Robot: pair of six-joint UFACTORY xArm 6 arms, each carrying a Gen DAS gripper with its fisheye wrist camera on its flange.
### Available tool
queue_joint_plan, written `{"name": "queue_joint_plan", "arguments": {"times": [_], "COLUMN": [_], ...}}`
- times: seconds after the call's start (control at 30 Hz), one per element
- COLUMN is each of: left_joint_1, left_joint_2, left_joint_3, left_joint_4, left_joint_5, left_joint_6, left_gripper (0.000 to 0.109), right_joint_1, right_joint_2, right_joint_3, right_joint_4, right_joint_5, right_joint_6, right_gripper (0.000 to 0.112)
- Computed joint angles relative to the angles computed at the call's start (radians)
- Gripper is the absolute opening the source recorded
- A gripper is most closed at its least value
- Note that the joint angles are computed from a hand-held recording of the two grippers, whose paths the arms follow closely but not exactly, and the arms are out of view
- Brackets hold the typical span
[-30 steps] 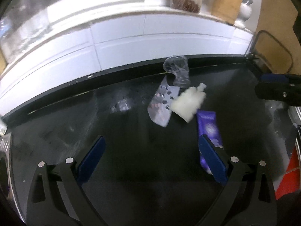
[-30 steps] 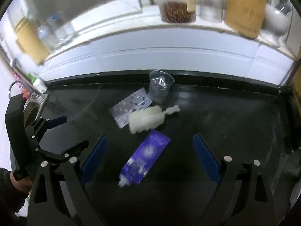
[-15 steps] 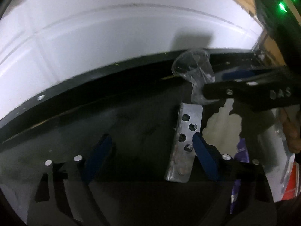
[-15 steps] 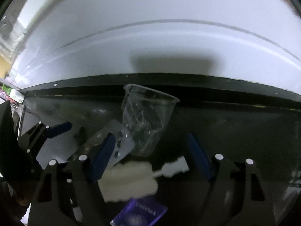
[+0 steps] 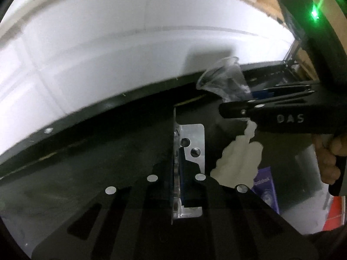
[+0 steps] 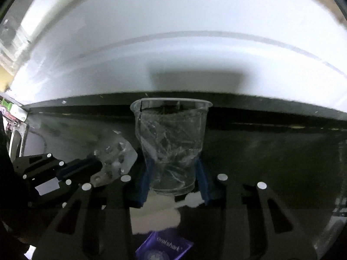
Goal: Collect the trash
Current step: 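Grasp the pill blister with the left tool while the right tool grasps the plastic cup, then carry blister and plastic cup to the black bin and open both tools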
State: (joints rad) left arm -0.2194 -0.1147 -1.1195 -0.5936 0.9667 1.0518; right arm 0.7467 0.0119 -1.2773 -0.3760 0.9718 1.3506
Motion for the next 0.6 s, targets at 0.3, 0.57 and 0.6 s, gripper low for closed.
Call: {"name": "queue_joint_plan", "arguments": {"times": [0.3,0.57,0.6], "left_joint_1": [0.098,0.245,0.269], "left_joint_2": [-0.190,-0.490,-0.528], "left_joint_3": [0.070,0.243,0.266], "left_joint_4": [0.041,0.088,0.090], "left_joint_5": [0.058,0.203,0.228], "left_joint_6": [-0.077,-0.097,-0.092], "left_gripper": [0.004,0.004,0.004], "right_joint_1": [0.149,0.366,0.398], "right_joint_2": [-0.081,-0.099,-0.096], "right_joint_3": [-0.065,-0.136,-0.144], "right_joint_4": [-0.103,-0.136,-0.136], "right_joint_5": [0.170,0.340,0.356], "right_joint_6": [0.091,0.199,0.221], "right_gripper": [0.037,0.037,0.037]}}
